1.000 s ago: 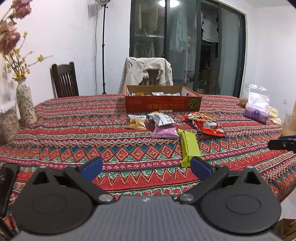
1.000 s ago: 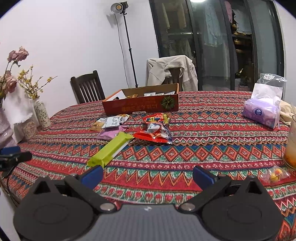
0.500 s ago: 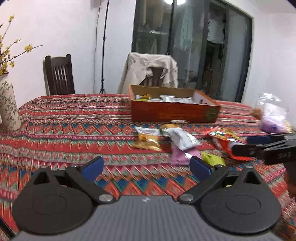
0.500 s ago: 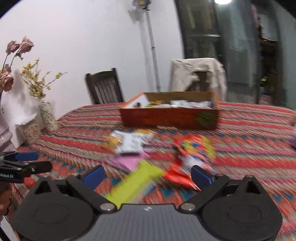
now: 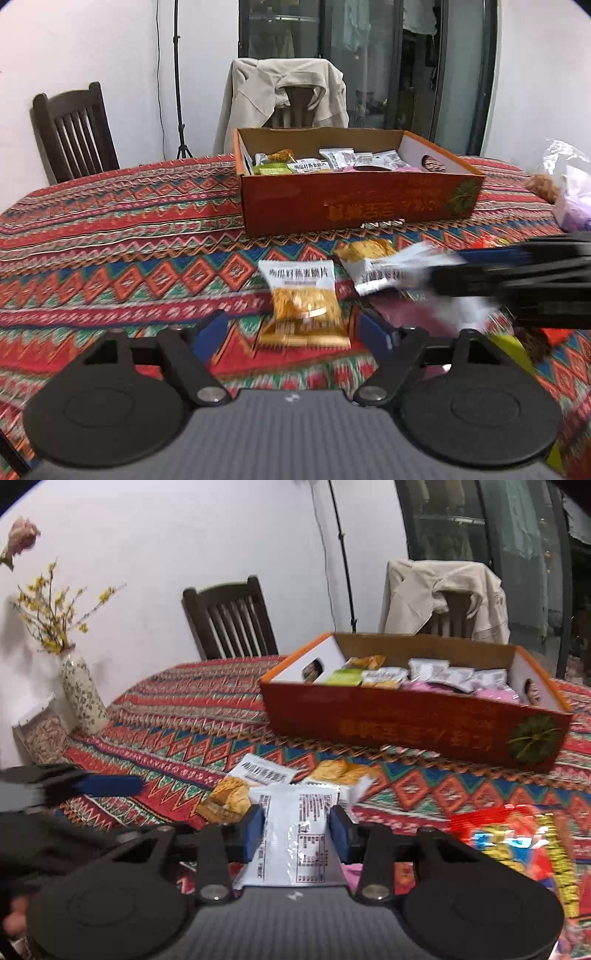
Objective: Organize snacks
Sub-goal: 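Grasp a seed-cracker packet with the left gripper while the right grasps a white packet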
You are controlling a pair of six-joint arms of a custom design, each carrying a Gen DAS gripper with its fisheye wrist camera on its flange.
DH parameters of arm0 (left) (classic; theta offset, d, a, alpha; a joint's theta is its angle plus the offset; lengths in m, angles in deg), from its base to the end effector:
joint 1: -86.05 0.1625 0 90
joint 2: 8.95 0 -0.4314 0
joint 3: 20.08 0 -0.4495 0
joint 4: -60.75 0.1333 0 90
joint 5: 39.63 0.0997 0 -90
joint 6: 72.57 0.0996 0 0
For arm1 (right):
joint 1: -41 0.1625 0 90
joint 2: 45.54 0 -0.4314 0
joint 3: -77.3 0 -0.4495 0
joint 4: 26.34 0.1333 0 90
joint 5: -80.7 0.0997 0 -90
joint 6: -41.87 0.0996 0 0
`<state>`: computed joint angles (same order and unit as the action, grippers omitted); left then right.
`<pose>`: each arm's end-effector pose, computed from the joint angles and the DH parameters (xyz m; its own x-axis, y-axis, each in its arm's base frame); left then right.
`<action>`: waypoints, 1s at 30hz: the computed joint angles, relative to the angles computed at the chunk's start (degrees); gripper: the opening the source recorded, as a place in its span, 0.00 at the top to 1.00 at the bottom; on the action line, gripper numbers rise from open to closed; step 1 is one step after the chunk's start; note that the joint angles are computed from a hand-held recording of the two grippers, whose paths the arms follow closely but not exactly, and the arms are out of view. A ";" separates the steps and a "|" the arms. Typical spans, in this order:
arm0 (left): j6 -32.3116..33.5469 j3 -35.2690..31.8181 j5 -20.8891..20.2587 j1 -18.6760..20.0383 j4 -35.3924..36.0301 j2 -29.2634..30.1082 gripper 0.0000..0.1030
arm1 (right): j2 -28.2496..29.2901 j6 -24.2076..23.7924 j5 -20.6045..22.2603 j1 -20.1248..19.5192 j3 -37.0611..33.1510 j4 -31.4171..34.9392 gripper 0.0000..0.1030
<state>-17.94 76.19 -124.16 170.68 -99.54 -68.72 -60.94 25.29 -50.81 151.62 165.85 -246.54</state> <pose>0.0751 -0.7267 0.2409 -0.5131 0.6981 -0.4994 0.8572 0.4460 -0.2573 0.2965 -0.5968 -0.1100 -0.8048 0.1009 0.5849 -0.4395 0.5612 -0.7014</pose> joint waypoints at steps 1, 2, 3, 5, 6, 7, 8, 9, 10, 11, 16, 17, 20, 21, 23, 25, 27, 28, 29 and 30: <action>-0.61 -0.67 -0.06 -0.12 0.09 0.91 0.25 | -0.56 -0.55 -0.34 0.07 1.25 -2.40 0.62; -1.29 -1.45 0.03 -0.32 0.19 1.89 0.26 | -1.10 -0.97 -0.62 0.03 2.45 -4.92 0.62; -1.73 -1.98 -0.05 -0.44 -0.13 2.78 0.27 | -1.66 -0.89 -0.76 -0.14 3.57 -7.24 0.62; -2.86 -2.77 0.89 -0.75 -0.87 4.21 0.40 | -2.60 -0.58 -0.42 -0.81 5.45 -11.08 0.62; -3.13 -3.06 0.97 -0.73 -0.66 4.59 0.48 | -2.81 -0.46 -0.32 -1.12 6.00 -12.68 0.62; -3.44 -3.51 0.96 -0.62 0.19 4.89 0.55 | -2.98 -0.39 -0.01 -1.42 6.53 -14.01 0.62; -3.69 -3.63 0.82 -0.43 0.46 5.01 0.55 | -3.14 -0.12 0.50 -1.74 7.04 -14.89 0.62; -2.97 -3.32 0.48 -0.27 0.01 4.89 0.55 | -3.31 0.03 1.11 -2.00 7.53 -15.40 0.62; -2.28 -3.33 0.56 -0.30 -0.03 4.87 0.58 | -3.36 0.04 1.55 -2.15 7.85 -15.65 0.62; -1.81 -3.19 0.47 -0.32 -0.01 4.70 0.59 | -3.69 0.30 2.24 -2.45 8.45 -15.55 0.62; -1.95 -3.05 1.52 -0.70 0.32 4.41 0.60 | -3.60 1.47 2.34 -3.13 8.67 -14.38 0.62; -2.19 -2.82 2.13 -0.92 0.29 4.13 0.60 | -3.50 1.68 2.23 -3.12 8.68 -14.37 0.62; -3.69 -0.89 0.89 -1.14 0.03 1.42 0.60 | -3.36 1.73 2.27 -2.63 8.68 -15.35 0.62; -3.97 0.19 -0.11 -1.10 -0.30 0.02 0.60 | -3.35 1.40 1.83 -2.12 8.60 -15.66 0.62; -4.84 2.83 -2.74 -0.82 -0.79 -3.50 0.60 | -3.14 -0.41 0.83 -0.70 8.43 -17.36 0.62; -5.68 5.39 -5.13 -0.36 -0.34 -7.06 0.60 | -3.08 -1.75 -0.09 0.96 8.75 -18.75 0.62; -5.88 8.39 -7.22 0.33 -0.46 -10.77 0.60 | -3.14 -2.04 -1.13 2.65 9.65 -19.52 0.62; -5.98 9.63 -8.13 0.70 -0.12 -12.43 0.60 | -3.10 -2.17 -1.88 3.58 10.11 -20.00 0.62; -6.49 10.69 -8.97 1.16 0.86 -14.07 0.60 | -2.98 -2.20 -2.73 4.51 10.50 -20.44 0.62; -7.44 11.39 -9.23 1.38 1.93 -15.30 0.60 | -2.85 -2.06 -3.65 5.42 10.94 -20.74 0.62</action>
